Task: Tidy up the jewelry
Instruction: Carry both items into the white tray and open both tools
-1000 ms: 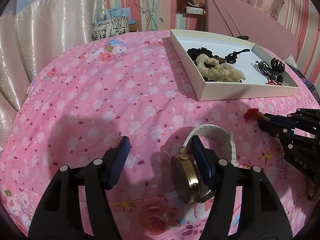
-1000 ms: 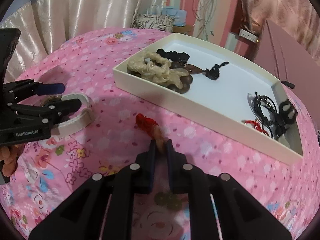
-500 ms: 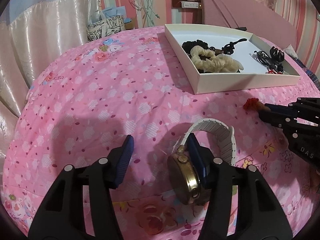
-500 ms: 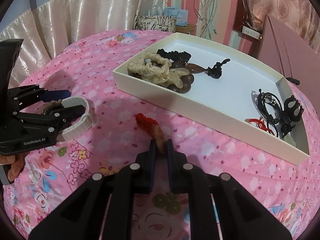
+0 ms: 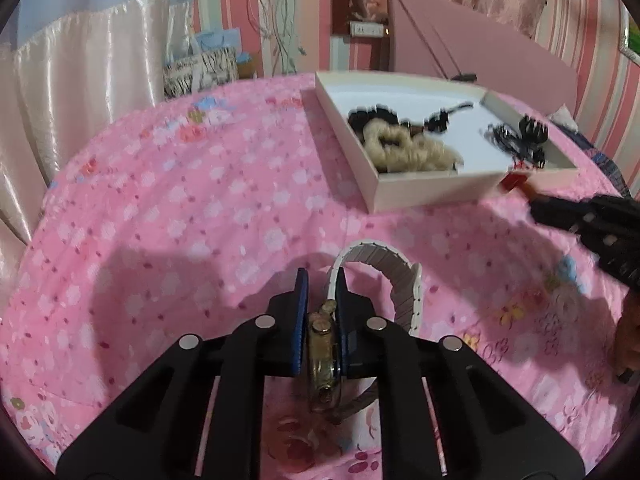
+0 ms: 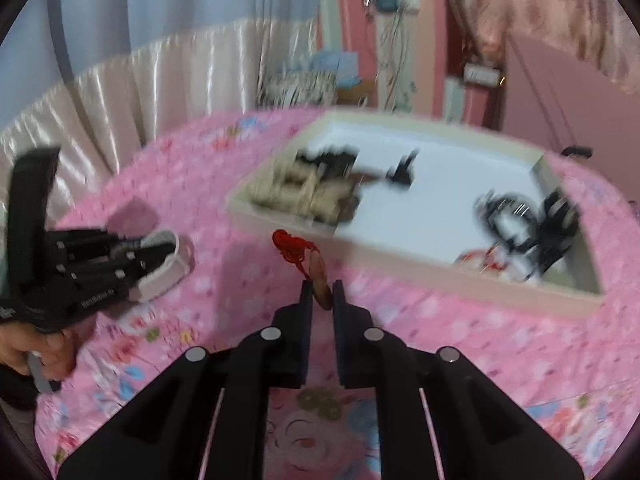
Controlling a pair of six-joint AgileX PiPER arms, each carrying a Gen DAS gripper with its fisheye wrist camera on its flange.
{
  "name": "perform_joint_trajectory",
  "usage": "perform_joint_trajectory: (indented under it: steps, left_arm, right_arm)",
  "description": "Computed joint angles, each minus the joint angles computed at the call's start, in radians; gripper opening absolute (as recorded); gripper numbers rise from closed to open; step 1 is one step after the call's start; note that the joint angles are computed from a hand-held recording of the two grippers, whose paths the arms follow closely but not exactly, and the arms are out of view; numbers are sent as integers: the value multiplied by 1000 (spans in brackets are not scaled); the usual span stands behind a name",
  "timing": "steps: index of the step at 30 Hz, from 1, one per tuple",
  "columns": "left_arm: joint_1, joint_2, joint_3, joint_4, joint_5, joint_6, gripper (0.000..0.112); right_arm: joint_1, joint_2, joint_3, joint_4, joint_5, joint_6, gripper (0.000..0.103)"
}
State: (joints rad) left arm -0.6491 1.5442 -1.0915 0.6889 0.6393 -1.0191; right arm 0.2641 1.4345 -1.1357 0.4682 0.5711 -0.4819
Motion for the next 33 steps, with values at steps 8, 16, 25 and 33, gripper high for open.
perform_joint_trajectory:
  steps: [8, 16, 25, 33]
  left_arm:
    - [-94, 22, -258, 102, 184, 2, 10]
    - [-55, 321, -738, 162, 132, 11, 10]
    - [-65, 546, -839, 273, 84, -170, 10]
    - [-38, 575, -823, 214, 64, -174, 10]
  right_arm:
    - [-230, -39, -173, 214, 89, -236, 10]
    - [-360, 171, -451, 259, 118, -171, 10]
    - [-256, 254, -279, 404, -176, -373, 10]
    - [-188, 304, -296, 132, -190, -136, 10]
